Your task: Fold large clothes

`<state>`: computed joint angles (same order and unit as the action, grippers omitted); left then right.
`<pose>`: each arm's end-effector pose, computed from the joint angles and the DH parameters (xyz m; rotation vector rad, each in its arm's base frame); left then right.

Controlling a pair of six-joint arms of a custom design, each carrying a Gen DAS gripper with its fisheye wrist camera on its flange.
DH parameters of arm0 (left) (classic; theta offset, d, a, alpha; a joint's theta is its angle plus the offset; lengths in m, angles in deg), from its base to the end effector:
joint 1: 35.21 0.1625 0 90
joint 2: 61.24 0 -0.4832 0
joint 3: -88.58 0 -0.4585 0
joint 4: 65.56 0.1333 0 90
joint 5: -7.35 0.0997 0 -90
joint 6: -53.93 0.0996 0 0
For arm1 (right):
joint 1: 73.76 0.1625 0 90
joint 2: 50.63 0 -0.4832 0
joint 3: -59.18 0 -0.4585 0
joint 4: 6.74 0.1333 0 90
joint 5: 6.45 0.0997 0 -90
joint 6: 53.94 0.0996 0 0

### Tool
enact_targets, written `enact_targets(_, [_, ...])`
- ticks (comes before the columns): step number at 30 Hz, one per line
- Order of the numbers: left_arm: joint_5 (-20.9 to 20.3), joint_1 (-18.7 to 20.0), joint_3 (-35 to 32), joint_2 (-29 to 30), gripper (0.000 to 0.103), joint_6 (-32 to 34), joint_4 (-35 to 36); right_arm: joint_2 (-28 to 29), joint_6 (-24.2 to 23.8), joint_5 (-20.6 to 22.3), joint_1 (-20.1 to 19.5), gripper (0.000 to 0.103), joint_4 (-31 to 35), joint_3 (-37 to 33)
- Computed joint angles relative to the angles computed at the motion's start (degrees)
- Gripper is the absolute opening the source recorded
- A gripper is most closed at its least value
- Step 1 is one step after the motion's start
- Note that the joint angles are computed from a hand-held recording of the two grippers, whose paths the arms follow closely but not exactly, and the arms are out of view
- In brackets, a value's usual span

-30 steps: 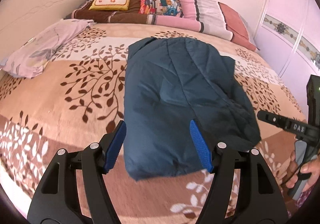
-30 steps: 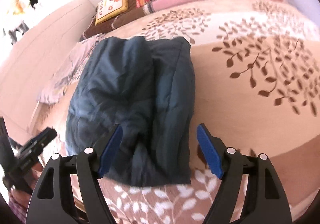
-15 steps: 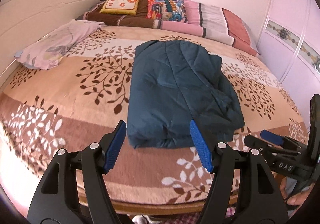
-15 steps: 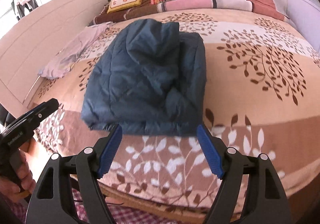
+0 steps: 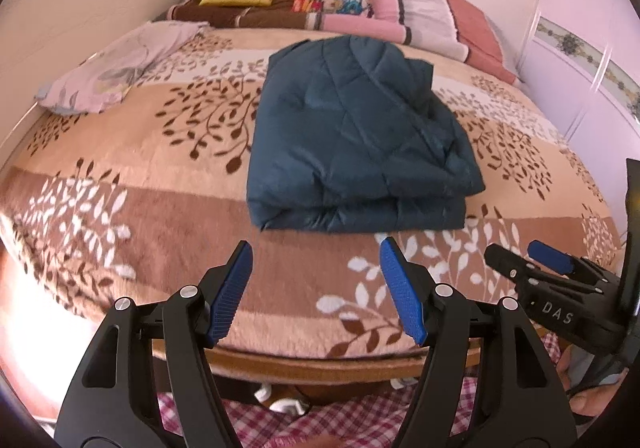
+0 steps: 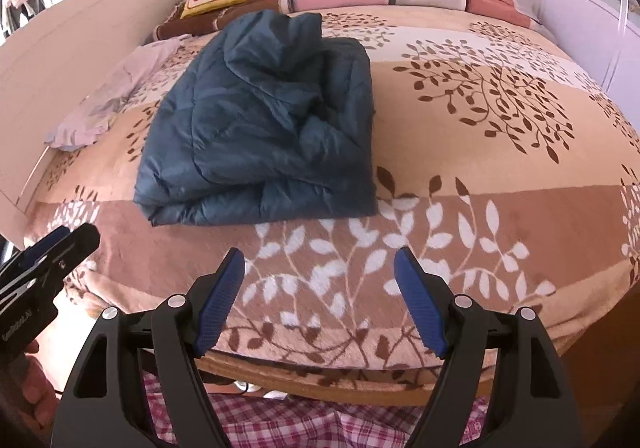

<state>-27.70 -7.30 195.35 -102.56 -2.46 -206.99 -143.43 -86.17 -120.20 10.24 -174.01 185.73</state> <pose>-0.4617 -0.4877 -0.0152 0.2620 2.2961 -0.8855 0.0412 -0.4997 0.3929 0.3503 -2.3963 0.7440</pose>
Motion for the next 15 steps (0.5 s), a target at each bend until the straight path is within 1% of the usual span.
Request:
enact_targets(3, [-0.7, -0.1, 0.1, -0.1, 0.065, -2.9, 2.2, -0.2, -0.2, 0.1, -0.4, 0.075, -0.5, 0.4])
enact_targets(6, [-1.1, 0.0, -0.4, 0.0, 0.065, -4.1, 4.2, -0.4, -0.8, -0.1, -0.5, 0.075, -1.2, 0.8])
enact_targets(9, [-1.6, 0.1, -1.0, 0.4, 0.065, -4.6, 5.7, -0.4, -1.6, -0.8, -0.4, 0.075, -2.3, 1.3])
enact_targets(15, [-2.8, 0.4, -1.9, 1.1, 0.065, -3.8, 6.7, -0.7, -0.5, -1.2, -1.0, 0.075, -2.4, 1.3])
